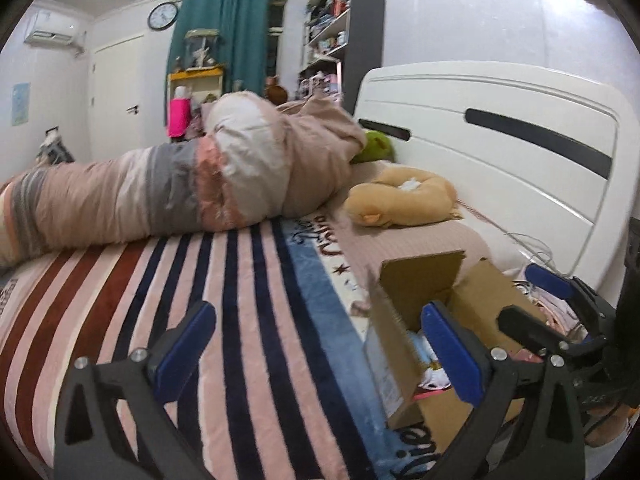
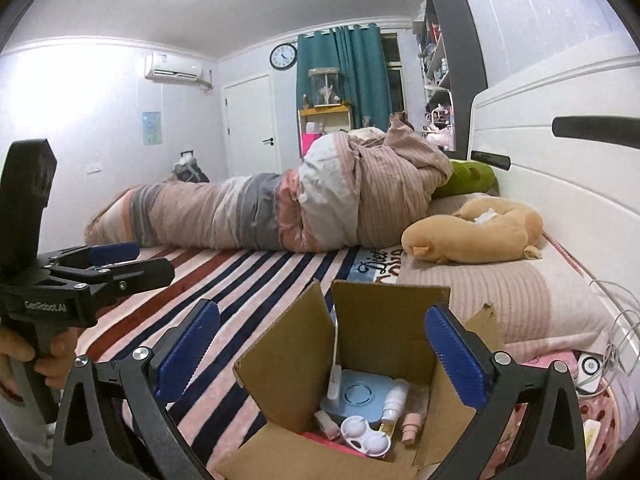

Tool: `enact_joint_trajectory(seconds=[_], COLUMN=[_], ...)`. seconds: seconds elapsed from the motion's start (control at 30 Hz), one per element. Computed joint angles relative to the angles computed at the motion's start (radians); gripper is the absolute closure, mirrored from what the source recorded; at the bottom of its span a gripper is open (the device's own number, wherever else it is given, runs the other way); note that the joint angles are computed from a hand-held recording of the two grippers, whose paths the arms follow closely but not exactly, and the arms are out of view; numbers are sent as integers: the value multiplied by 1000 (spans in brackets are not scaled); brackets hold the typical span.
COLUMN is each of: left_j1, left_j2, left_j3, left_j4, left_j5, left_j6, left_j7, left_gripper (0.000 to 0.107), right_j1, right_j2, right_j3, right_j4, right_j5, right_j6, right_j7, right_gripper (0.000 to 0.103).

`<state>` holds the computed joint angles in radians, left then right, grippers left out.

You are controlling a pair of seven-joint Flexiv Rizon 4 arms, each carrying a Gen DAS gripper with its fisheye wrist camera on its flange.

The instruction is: Organize rigid objects

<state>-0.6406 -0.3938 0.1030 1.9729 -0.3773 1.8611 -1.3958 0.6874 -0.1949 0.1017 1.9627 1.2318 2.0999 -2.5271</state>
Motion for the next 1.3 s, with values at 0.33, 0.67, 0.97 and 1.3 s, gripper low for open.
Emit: enact_joint_trajectory(seconds=[0.33, 0.67, 0.97, 1.3], left_j1=[-70, -117, -128, -171], left_j2=[-6, -7, -9, -11], left_j3=[76, 99, 83, 78], left_j4=[15, 29, 34, 37], left_j5=[-68, -165, -250, -387], left_j6=[18, 48, 70, 101], left_j7=[18, 81, 151, 253], left_gripper=[5, 5, 5, 5], right_j1=[13, 23, 25, 19], right_j2=[-8, -9, -12, -15], right_j3=[-2, -9, -8, -2], right_j4=[4, 1, 2, 27], right_j5=[-13, -6, -8, -55], right_j6=[-4, -4, 0, 6], right_j7=[9, 4, 8, 61], right_gripper=[0, 0, 0, 0])
